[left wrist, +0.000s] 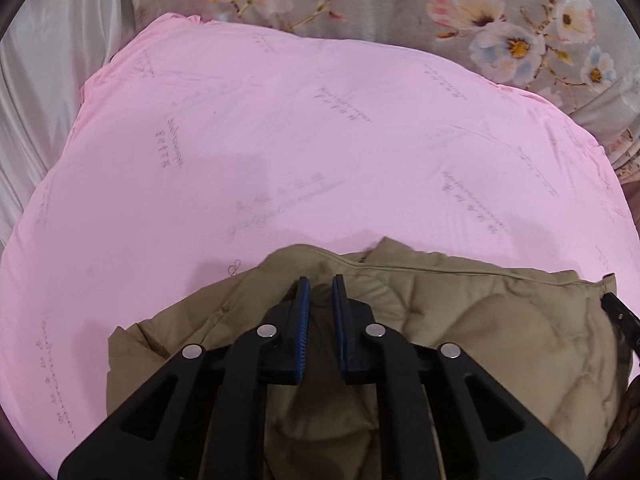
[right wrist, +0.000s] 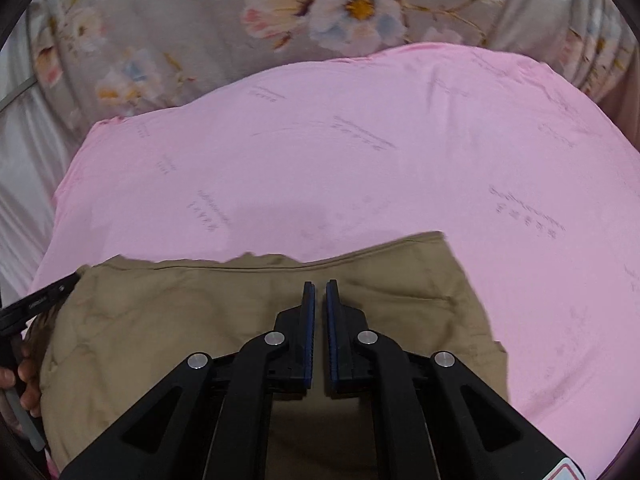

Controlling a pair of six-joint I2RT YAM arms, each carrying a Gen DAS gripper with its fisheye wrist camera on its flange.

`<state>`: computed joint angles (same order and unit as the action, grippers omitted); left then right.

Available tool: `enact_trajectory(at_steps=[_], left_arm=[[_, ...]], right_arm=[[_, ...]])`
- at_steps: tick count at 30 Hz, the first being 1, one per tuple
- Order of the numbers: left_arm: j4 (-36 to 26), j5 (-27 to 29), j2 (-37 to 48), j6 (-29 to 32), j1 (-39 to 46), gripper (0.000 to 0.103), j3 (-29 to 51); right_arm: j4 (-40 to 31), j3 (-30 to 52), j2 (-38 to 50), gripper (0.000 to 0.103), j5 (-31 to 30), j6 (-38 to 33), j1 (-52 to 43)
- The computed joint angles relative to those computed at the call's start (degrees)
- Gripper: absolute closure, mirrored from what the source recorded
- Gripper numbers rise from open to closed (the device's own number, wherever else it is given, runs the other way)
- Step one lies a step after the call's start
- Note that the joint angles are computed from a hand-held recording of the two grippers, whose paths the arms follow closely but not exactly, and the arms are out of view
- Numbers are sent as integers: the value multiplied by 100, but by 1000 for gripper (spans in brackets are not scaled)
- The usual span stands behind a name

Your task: Fold large clothes

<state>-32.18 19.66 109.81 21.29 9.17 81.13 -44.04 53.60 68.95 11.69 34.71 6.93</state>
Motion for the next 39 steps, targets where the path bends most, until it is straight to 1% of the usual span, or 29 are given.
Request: enact_trajectory(at_steps=[2, 4, 8, 12, 19, 22, 24, 25, 26, 28, 29, 31, 34, 37, 39], left_arm=[[222, -16, 58, -20, -25, 92, -123], [571, -140, -9, -17, -102, 92, -380], [1092, -240, -68, -94, -173, 92, -730], [1339, -266, -69, -171, -202, 93, -867], [1585, -360, -85, -196, -255, 94, -1008], [1589, -366, -91, -195, -257, 94, -1011], [1528, -317, -84, -211, -245, 94, -967], [1426, -304, -92, -200, -235, 94, -907], [1339, -323, -133, -205, -222, 93, -877], [978, -353, -367, -285, -141, 93, -796], [770, -181, -524, -343, -51, 93, -756], [411, 252, -970, -442, 43, 93, -775], [202, 387, -1509, -417, -238, 93, -969], [286, 161, -1764, -482, -776, 92, -1249], [551, -208, -1816, -590, -1127, 92, -1521]], right_arm=[[272, -344, -150, 103, -441, -52, -400], [465, -510, -191, 103, -610, -23, -489], [619, -623, -122, 103, -307, 57, -216], [639, -591, -7, 103, 61, 141, 86], [732, -605, 129, 103, 362, 172, 269], [718, -589, 162, 103, 439, 174, 317], [694, -565, 161, 103, 376, 181, 289], [579, -476, 180, 103, 402, 200, 290], [314, -306, 198, 103, 542, 341, 382], [61, -93, 2, 92, 636, 558, 611], [-51, 82, -127, 91, 777, 714, 881], [-202, 485, -60, 91, 1008, 818, 1325], [-266, 1136, 449, 91, 1145, 779, 1851], [-90, 1415, 970, 91, 1066, 802, 2096], [47, 1398, 1210, 91, 968, 866, 2172]])
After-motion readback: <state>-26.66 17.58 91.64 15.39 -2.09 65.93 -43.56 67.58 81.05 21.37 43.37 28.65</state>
